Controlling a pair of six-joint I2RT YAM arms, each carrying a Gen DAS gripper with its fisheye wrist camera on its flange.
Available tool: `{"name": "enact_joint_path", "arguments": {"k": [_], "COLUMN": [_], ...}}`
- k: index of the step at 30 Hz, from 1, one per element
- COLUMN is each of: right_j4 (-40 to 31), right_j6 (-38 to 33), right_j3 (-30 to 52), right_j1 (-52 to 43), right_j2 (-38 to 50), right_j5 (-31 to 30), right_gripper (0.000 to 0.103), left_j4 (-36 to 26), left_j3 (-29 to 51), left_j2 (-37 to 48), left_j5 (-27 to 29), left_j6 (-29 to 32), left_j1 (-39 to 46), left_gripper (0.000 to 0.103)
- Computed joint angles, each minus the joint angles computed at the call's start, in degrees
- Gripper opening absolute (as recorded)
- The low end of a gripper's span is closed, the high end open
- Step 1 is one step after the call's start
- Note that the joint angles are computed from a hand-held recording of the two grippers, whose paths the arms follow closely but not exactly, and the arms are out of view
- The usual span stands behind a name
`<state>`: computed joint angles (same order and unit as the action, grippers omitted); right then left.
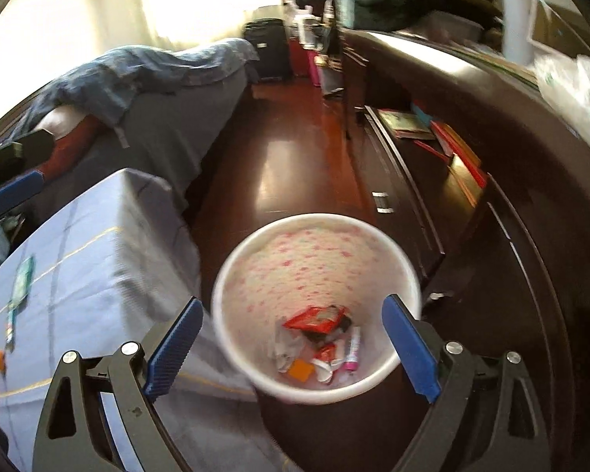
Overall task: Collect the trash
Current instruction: 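Return both tools to the table over the remaining trash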
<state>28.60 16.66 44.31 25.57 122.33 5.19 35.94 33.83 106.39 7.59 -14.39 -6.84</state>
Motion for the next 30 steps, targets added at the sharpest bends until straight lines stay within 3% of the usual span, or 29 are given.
{"name": "enact_joint_path", "arguments": {"k": [7, 14, 21, 30], "right_j4": [-2.7, -7.7, -14.0, -24.8], "right_j6": [1.0, 1.4, 0.5, 0.2], "right_j3": [-0.7, 5.4, 16.3, 36.1], "right_j1": [11.6, 22.9, 31.5, 34.5], "right_j2": [-4.7, -3.3, 1.6, 13.3], "right_j5": [0.4, 1.2, 3.8, 4.8], "right_gripper": [0.097, 0.097, 0.097, 0.097], "left_j4": [-1.4, -3.0, -8.2, -13.1], "left_j3": [-12.2, -18.9, -6.3, 10.4], "left_j2": [-11.5, -18.4, -4.6, 13.2], "left_j5": [-4.9, -7.3, 1.6, 4.1], "left_j6": [2.1, 9.9, 13.6, 14.3], "left_j1": [9.8, 30.8, 54.1, 59.0], "left_gripper": [0.084, 0.092, 0.096, 0.095]}}
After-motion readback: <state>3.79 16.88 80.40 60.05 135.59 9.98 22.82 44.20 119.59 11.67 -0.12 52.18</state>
